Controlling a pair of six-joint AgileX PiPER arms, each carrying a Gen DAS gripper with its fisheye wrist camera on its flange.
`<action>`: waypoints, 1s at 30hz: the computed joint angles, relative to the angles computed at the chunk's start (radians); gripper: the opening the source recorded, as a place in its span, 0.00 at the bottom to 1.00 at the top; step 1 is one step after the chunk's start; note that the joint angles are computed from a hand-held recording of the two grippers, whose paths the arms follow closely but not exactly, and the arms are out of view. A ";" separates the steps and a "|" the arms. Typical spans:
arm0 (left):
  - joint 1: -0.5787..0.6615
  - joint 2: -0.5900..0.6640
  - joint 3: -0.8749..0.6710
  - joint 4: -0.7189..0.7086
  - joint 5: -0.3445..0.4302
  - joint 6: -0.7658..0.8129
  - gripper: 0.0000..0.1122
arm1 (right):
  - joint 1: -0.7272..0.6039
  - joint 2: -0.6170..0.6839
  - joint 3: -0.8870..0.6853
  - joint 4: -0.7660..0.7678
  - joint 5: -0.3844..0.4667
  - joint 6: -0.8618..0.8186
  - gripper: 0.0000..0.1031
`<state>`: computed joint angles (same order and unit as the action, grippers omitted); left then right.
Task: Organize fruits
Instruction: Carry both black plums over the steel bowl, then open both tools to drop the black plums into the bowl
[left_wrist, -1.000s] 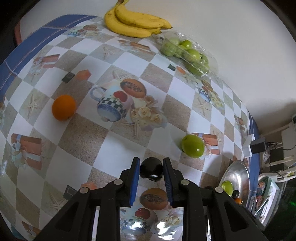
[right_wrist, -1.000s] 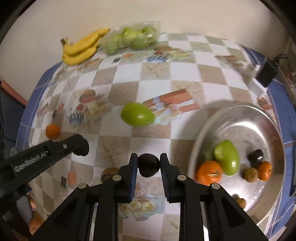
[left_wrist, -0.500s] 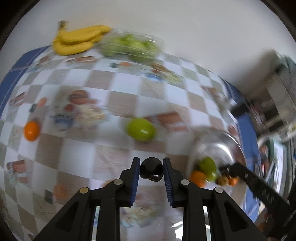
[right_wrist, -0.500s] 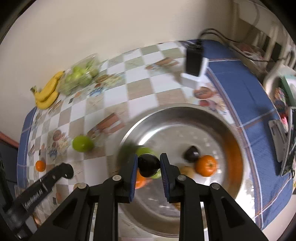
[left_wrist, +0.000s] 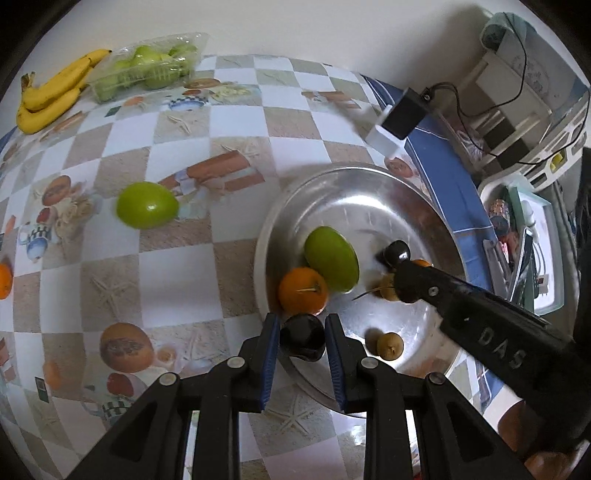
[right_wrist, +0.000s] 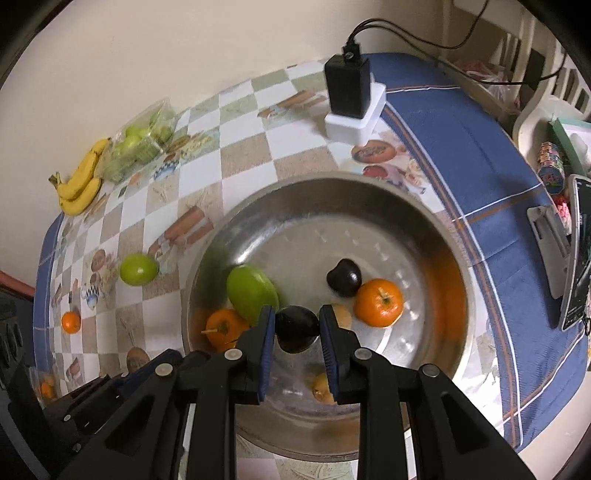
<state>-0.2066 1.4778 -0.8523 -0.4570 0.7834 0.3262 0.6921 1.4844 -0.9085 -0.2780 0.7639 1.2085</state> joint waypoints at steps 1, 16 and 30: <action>-0.002 0.000 0.001 -0.003 0.000 0.005 0.24 | 0.001 0.008 -0.003 0.007 -0.002 -0.010 0.25; -0.046 0.036 0.007 -0.017 -0.030 0.014 0.25 | -0.013 0.069 -0.013 0.083 -0.011 -0.077 0.26; -0.016 0.015 0.008 -0.059 -0.023 0.040 0.43 | -0.013 0.016 -0.002 0.035 -0.008 -0.018 0.27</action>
